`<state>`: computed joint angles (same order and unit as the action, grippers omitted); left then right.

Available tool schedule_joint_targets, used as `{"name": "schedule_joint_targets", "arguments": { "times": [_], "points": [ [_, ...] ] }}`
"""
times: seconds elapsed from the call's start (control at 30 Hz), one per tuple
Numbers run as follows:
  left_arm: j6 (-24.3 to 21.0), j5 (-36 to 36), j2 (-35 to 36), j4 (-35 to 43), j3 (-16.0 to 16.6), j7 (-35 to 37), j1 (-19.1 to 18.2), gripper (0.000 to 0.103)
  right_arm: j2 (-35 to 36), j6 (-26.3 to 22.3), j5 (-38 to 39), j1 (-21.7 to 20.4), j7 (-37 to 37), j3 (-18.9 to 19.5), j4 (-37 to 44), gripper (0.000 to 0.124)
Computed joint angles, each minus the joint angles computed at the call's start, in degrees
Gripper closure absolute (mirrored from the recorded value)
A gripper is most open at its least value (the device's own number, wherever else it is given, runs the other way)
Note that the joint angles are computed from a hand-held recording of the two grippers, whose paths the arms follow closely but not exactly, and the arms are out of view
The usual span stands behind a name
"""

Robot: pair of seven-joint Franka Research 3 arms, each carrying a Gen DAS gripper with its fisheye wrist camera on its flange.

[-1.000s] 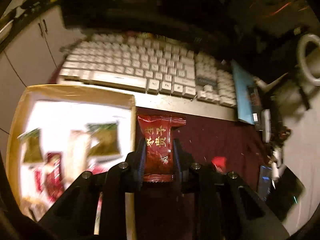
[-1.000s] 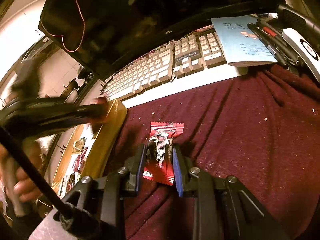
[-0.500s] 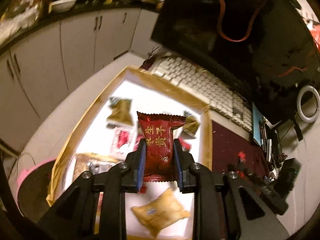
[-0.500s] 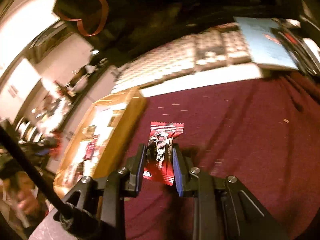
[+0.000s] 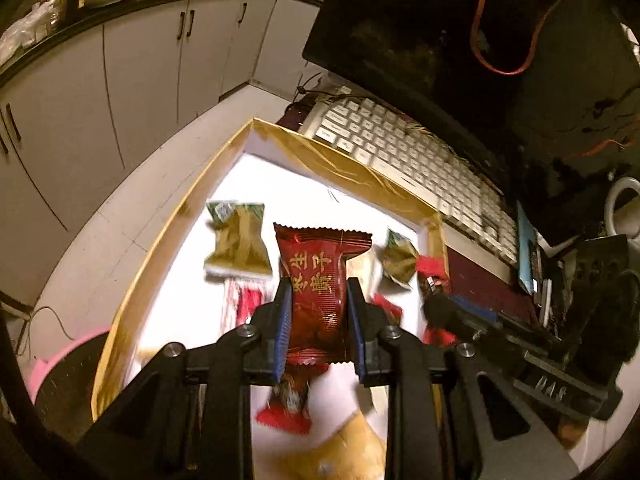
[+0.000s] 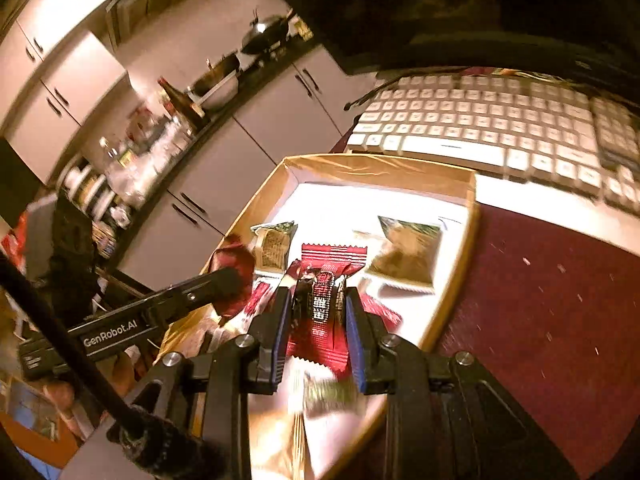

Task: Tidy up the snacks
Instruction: 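Carry both red candies into the tray and open both grippers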

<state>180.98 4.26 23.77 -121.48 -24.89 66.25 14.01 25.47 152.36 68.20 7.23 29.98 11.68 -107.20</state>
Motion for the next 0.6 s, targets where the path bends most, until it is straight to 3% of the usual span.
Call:
{"name": "schedule_joint_targets", "arguments": {
  "times": [0.07, 0.23, 0.33, 0.43, 0.6],
  "points": [
    [-2.21, 0.32, 1.45, 2.56, 1.37, 0.17, -1.07, 0.076, 1.17, 0.81, -3.39, 1.54, 2.99, -0.71, 1.40, 0.099],
    [-6.75, -3.53, 5.82, 8.21, -1.85, 4.06, 2.07, 0.076, 4.13, 0.32, -11.38, 2.54, 10.03, -1.08, 4.50, 0.099],
    [-7.56, -4.24, 7.12, 10.91, 0.86, 4.49, -0.76, 0.076, 5.41, 0.72, -14.70, 2.75, 12.94, -0.96, 5.84, 0.099],
    [-10.78, -6.30, 8.97, 13.65, 0.34, 5.95, -0.67, 0.076, 6.96, -0.27, -17.33, 2.44, 16.43, -0.83, 7.68, 0.099],
    [-12.06, -6.66, 9.95, 15.75, 5.03, 4.70, -5.12, 0.076, 7.44, -0.49, -19.38, 1.43, 17.93, 0.18, 7.67, 0.098]
  ]
}}
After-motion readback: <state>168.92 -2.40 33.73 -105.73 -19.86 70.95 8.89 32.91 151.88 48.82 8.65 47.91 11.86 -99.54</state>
